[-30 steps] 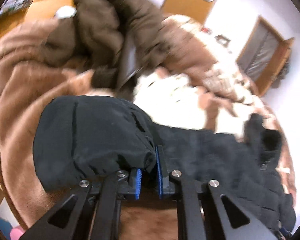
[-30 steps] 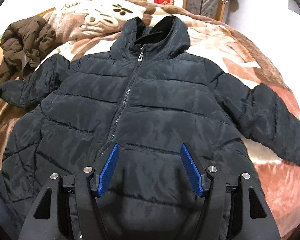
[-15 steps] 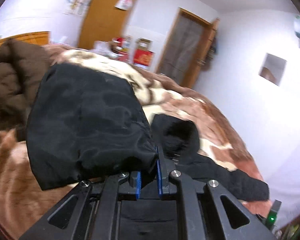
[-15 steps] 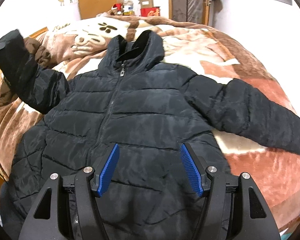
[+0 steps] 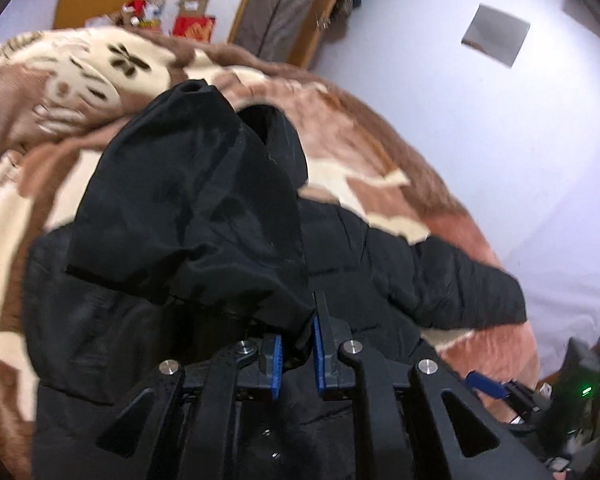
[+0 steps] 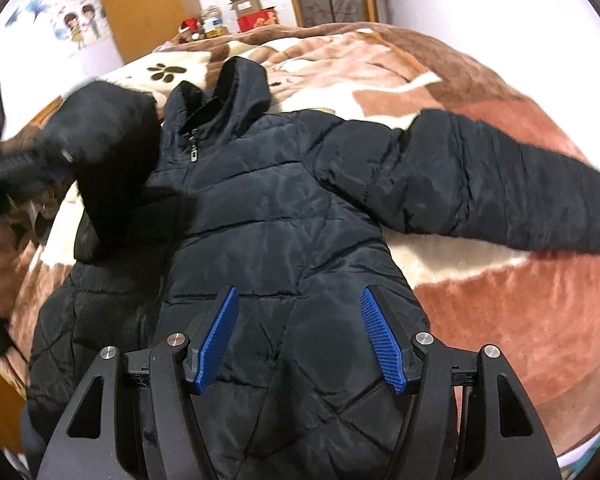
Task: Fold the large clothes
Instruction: 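Lift the sleeve with the left tool and fold it across the jacket front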
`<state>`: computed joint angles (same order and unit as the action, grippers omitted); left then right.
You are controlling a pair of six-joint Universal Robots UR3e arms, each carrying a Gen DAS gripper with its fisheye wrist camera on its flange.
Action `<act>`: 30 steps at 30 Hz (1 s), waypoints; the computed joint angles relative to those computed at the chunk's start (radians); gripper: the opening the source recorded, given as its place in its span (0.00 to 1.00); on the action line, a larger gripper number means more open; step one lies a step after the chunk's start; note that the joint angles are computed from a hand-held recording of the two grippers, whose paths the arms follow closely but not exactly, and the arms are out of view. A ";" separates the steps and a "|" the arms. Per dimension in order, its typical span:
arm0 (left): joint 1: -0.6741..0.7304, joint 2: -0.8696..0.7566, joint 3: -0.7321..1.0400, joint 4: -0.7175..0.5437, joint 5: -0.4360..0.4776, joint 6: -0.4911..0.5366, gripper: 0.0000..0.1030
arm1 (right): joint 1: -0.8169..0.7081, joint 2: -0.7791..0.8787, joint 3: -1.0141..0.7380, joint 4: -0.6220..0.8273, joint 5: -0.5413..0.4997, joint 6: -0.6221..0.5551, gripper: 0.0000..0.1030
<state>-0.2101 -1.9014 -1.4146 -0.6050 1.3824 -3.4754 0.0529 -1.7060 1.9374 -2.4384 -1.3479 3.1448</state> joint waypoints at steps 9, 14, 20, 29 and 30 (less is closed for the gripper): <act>0.001 -0.089 -0.020 0.077 -0.178 -0.058 0.65 | -0.056 0.027 -0.005 0.012 0.082 0.012 0.62; 0.046 0.036 -0.135 0.134 -0.243 -0.044 0.66 | -0.026 0.071 -0.080 0.017 0.076 0.036 0.62; 0.180 0.260 -0.310 0.111 -0.237 0.065 0.69 | 0.050 0.170 -0.194 -0.044 0.037 0.090 0.62; 0.413 0.161 -0.367 0.099 -0.055 0.127 0.67 | 0.190 0.591 -0.614 0.031 -0.069 0.042 0.54; 0.423 0.130 -0.358 0.105 -0.051 0.122 0.67 | 0.198 0.634 -0.663 0.054 -0.086 0.039 0.49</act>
<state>0.2131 -1.7714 -1.7730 -0.5004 1.3309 -3.3536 0.2509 -1.0722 1.2746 -2.3845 -1.4343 3.1841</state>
